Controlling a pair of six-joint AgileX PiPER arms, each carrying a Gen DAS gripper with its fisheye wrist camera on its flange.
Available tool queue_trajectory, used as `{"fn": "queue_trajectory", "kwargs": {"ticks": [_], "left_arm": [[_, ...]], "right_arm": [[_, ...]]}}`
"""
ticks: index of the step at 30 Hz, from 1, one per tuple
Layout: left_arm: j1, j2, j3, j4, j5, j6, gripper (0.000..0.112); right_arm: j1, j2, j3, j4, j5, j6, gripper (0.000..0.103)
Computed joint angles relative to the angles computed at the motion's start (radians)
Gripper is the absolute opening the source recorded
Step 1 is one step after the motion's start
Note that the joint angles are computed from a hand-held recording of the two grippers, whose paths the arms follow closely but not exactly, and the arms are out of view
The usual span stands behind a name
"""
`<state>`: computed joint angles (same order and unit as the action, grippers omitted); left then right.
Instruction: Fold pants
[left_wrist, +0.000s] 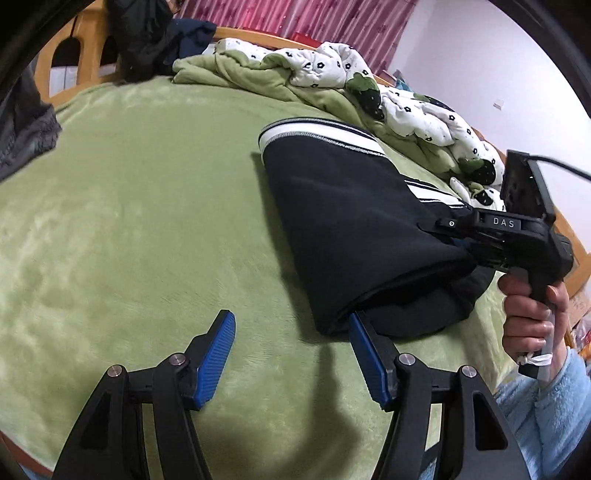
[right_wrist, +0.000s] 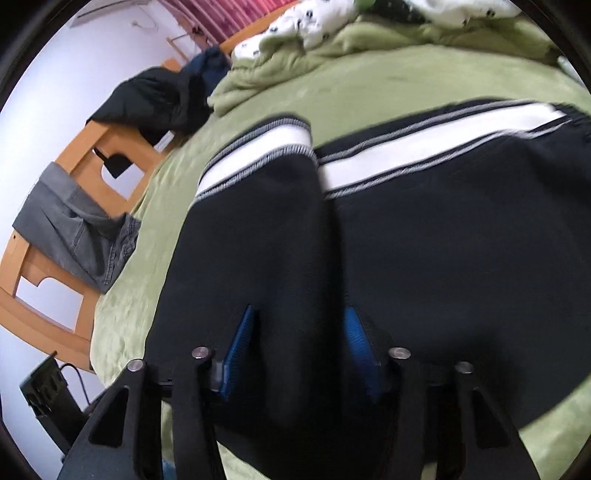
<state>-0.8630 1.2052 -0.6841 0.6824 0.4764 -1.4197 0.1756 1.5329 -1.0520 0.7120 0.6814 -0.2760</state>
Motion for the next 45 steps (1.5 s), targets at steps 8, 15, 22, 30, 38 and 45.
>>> {"fn": "queue_trajectory", "kwargs": {"ticks": [8, 15, 22, 30, 38, 45], "left_arm": [[-0.057, 0.116, -0.031, 0.239, -0.106, -0.307, 0.061], [-0.176, 0.301, -0.228, 0.296, 0.035, -0.393, 0.061], [-0.21, 0.434, -0.366, 0.302, 0.134, -0.486, 0.061], [-0.271, 0.45, -0.448, 0.241, 0.167, -0.298, 0.061], [-0.297, 0.456, -0.509, 0.133, 0.174, -0.082, 0.061], [-0.277, 0.359, -0.432, 0.133, 0.095, -0.072, 0.061]], "right_arm": [[-0.083, -0.109, -0.061, 0.182, 0.063, -0.237, 0.016], [-0.212, -0.106, -0.118, 0.277, 0.177, -0.352, 0.016], [-0.42, -0.167, -0.096, 0.342, 0.263, -0.52, 0.016], [-0.712, -0.108, -0.137, 0.366, 0.308, -0.629, 0.015], [-0.806, 0.003, -0.077, 0.252, 0.157, -0.672, 0.015], [-0.825, -0.055, 0.022, 0.181, 0.06, -0.722, 0.022]]}}
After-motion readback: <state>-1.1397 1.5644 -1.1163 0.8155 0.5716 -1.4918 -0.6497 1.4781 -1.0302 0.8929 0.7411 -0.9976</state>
